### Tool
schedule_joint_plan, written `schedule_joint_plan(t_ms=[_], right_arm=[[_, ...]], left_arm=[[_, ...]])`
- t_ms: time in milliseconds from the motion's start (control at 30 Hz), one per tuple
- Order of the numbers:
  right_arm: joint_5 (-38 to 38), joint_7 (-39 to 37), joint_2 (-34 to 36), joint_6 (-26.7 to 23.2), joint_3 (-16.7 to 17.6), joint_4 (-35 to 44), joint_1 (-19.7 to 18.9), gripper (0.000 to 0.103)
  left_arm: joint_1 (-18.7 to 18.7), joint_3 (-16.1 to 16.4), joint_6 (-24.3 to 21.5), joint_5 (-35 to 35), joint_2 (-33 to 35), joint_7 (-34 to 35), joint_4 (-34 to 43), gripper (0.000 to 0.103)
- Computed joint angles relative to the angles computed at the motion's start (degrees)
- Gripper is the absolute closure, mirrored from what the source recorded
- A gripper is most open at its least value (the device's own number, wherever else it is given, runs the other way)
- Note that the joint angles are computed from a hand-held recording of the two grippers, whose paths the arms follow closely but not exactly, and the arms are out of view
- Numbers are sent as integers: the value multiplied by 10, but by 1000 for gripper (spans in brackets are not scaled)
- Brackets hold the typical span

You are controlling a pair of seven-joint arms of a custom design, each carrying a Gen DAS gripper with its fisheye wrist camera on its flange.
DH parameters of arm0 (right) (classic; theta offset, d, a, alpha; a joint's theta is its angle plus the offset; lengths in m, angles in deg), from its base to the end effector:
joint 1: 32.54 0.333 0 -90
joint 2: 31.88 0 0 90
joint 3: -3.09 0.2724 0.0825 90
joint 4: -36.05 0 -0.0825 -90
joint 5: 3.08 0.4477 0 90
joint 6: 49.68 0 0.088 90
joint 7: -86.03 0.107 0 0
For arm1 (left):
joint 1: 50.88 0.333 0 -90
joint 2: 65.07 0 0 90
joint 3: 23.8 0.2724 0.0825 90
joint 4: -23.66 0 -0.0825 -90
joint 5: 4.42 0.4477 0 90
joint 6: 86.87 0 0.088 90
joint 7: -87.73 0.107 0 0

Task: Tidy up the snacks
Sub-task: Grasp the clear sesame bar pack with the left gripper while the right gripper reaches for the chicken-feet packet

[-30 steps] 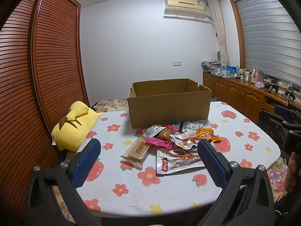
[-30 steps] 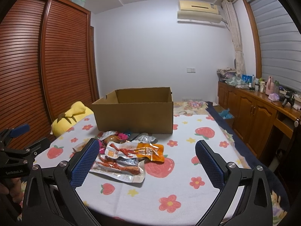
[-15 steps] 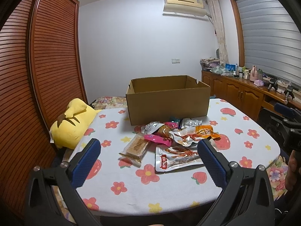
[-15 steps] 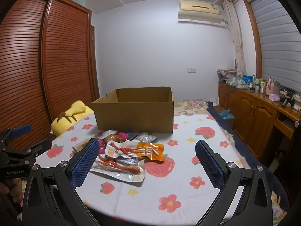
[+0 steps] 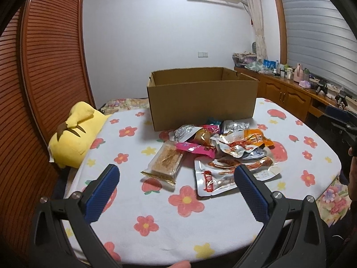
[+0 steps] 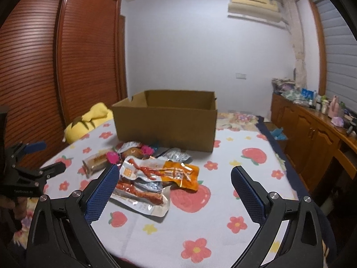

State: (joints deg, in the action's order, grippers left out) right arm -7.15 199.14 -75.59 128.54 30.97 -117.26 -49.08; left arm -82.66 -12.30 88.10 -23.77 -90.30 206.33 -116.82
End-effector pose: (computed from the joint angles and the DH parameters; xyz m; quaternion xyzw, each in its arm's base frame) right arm 0.4587 0.1044 0.5166 -0.5774 0.6045 -0.4076 0.3676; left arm 0.5132 -0.1565 0.5093 -0.4410 0.7461 -0.4171 0.2738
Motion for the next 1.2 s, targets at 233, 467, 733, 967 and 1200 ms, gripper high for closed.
schedule_joint_plan(t_ms=[233,467,733,967,1200], right_arm=[[-7,-63,73,-21,-71,37,64,3],[12,-152,140,-47,-158,77,156,6],[59,-237,212,-85,-220,129,225,8],[175,-378,261,-137,-288,181,305,25],[270,-484,292,-191,-293,224,320,32]], left_arm=[[-13,22,-40,-54,55,67,58,2],[19,3,-125,-101,128,125,141,11],[75,-40,-199,-123,213,150,233,18],[124,-88,-232,-90,267,123,285,30],[170,-135,-239,-69,297,103,313,32]])
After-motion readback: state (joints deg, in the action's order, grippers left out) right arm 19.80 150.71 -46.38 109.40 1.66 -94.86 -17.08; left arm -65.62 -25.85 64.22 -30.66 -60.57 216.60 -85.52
